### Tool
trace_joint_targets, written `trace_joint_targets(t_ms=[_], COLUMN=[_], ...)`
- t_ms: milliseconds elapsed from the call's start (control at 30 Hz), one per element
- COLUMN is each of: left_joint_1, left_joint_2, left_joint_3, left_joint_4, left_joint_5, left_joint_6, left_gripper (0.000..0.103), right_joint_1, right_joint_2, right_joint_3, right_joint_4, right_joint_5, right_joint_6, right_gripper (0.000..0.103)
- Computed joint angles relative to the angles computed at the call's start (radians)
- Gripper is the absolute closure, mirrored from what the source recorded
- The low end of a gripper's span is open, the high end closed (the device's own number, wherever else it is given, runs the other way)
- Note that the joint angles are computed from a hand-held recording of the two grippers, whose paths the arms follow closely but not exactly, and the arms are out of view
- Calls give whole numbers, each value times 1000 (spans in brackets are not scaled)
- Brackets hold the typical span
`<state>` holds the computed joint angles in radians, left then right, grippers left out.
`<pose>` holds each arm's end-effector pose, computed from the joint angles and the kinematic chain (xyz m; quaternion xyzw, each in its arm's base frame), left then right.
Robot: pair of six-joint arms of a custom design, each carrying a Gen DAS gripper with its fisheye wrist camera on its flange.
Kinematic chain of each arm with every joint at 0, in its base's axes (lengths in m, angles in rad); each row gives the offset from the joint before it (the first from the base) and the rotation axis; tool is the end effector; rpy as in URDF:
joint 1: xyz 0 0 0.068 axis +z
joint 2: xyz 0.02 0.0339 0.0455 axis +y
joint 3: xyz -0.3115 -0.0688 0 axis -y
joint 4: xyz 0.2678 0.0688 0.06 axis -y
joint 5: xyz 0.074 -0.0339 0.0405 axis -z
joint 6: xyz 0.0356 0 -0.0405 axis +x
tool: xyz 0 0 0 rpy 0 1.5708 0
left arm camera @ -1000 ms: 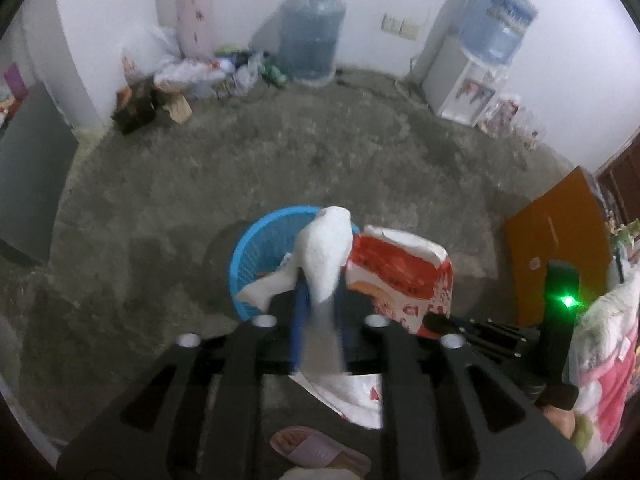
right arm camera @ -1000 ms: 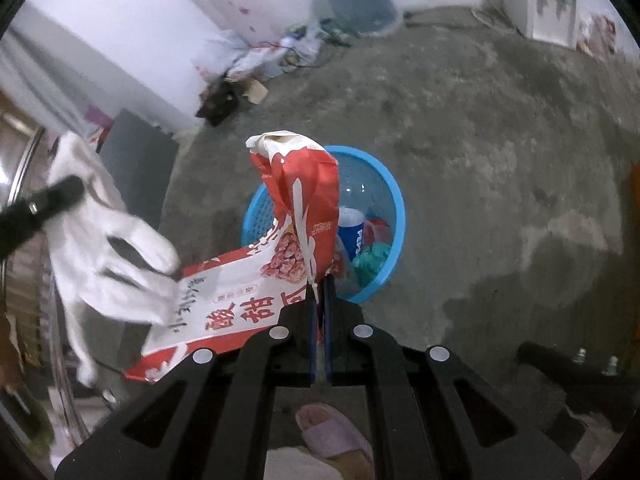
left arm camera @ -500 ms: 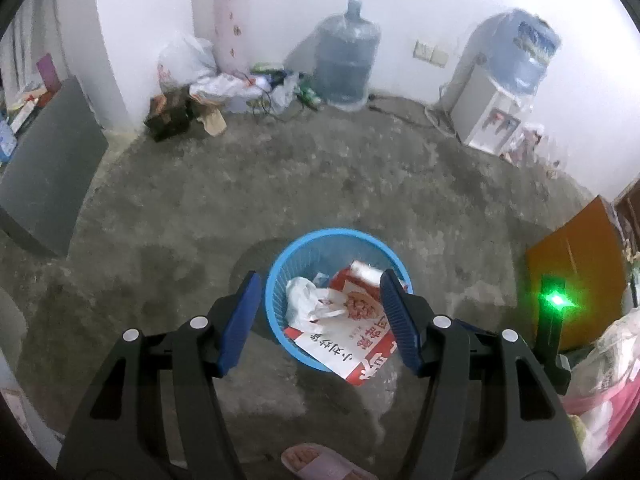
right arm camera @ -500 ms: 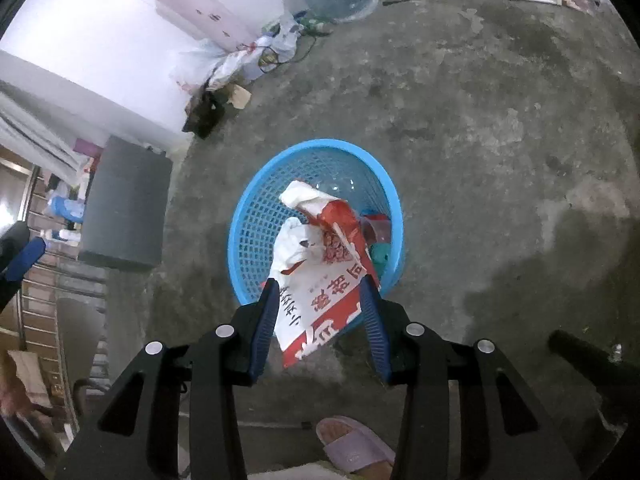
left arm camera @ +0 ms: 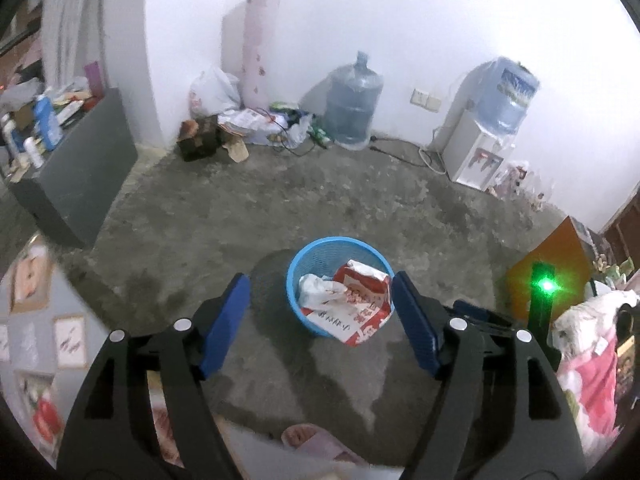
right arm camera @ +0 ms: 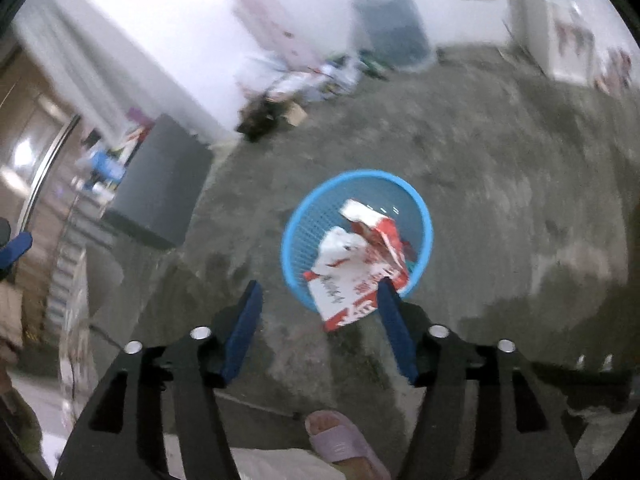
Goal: Collect trash
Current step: 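Move both tools back to the table toward the clear pink-printed bag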
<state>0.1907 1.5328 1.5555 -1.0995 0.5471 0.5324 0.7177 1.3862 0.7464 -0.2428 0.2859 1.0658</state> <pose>0.3217 0.0432 0.3989 0.2238 0.9088 -0.1617 0.3128 0.2192 0.1780 0.2244 0.2087 0.9094 0.1756 0.3141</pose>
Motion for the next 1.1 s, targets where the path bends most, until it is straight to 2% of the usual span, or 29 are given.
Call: trace_joint_targets(t_ms=[133,333,400,567,700,833,1100], left_joint_1=[169,470,573,814,958,1081,1185], left_joint_2=[-76,-133,-139,-130,-100,-62,-27], left_joint_3=[3,38,48,59,66,74,82], left_joint_4=[-96,-246,-283,-346,-364,-351,-293], left_joint_5=[72,192,223,268,271,279,284], left_joint_6=[92,256,321,463,498,474,400], left_gripper=[30,25,20,19,19,17,17], right_joint_1=[140,294,331,402,452,490,552], right_joint_2=[-5,53,83,190,258,306,383], right_joint_3=[140,331,388,543,634,704,794], right_joint_4=[-126,-261,-312,-461,-562,-634,-673], right_joint_5=[106,196,223,258,321,378,475], right_joint_6=[-63,-138,-132,-112,-91,-87,-158], right_gripper=[29,20,17,12,9,7,7])
